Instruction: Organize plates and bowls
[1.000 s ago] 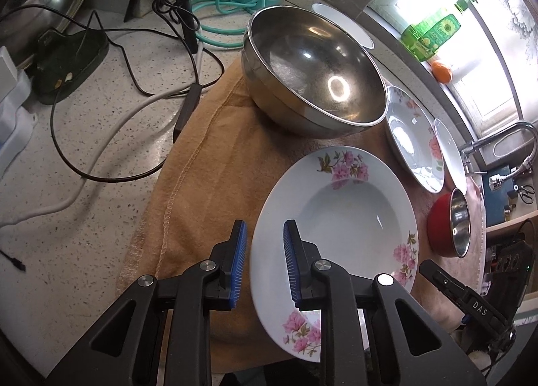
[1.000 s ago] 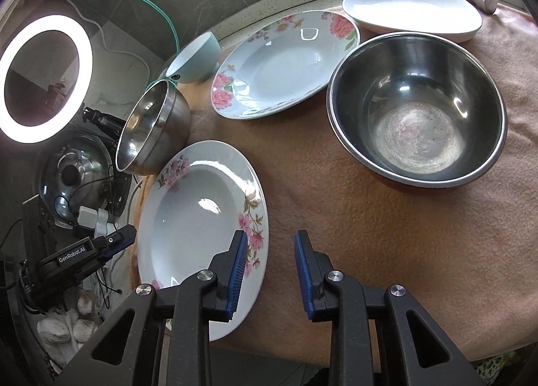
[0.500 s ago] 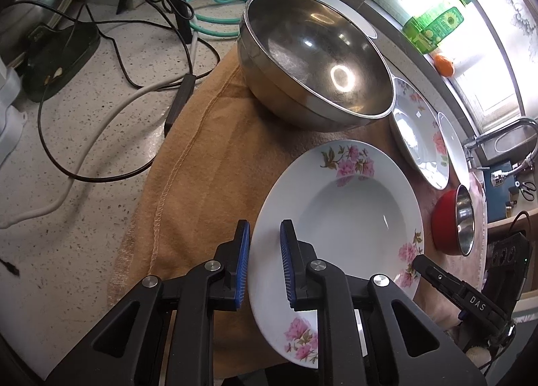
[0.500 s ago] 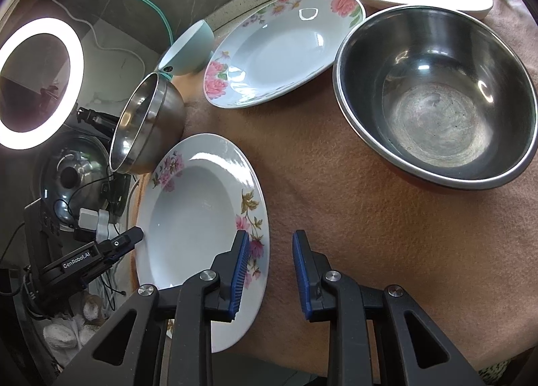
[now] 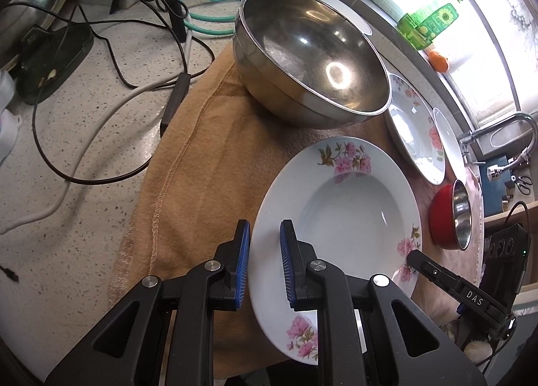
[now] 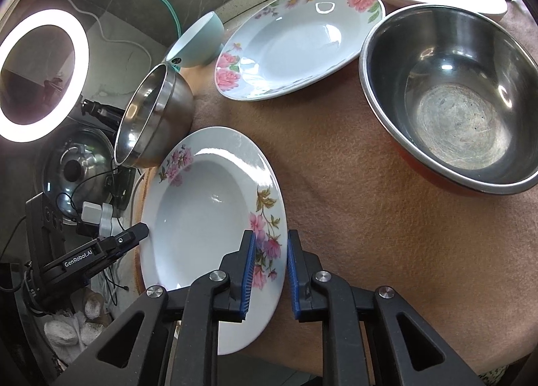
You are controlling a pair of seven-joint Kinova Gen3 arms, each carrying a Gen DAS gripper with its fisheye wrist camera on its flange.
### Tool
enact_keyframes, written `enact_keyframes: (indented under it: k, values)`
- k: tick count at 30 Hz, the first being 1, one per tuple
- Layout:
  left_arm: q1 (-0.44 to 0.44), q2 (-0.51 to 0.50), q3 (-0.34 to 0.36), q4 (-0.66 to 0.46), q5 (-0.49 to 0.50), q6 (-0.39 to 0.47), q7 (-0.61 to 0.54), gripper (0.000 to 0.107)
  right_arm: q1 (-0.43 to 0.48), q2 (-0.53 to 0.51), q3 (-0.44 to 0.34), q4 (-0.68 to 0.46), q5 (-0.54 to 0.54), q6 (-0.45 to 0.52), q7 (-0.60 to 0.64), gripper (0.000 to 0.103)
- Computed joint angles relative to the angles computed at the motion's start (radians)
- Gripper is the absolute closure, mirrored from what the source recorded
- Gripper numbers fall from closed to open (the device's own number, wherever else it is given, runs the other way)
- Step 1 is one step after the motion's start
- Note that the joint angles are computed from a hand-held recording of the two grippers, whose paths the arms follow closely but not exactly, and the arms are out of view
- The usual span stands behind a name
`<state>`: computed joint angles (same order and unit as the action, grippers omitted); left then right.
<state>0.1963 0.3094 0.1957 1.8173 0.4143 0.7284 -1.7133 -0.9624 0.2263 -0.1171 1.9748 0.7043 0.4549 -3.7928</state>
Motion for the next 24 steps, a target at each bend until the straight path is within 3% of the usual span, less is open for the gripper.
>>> enact_keyframes:
  k: [12,24]
  values:
    - [-0.003,-0.007,0.001,0.012,0.013,-0.007,0.000,0.091,0.006,0.000,-0.011,-0.011,-0.028,0.023,0.043,0.086]
    - [0.011,0.004,0.010,-0.003,0.019,0.012,-0.005,0.091,0.003,-0.028,-0.034,0.007,-0.007,0.070,-0.005,0.086]
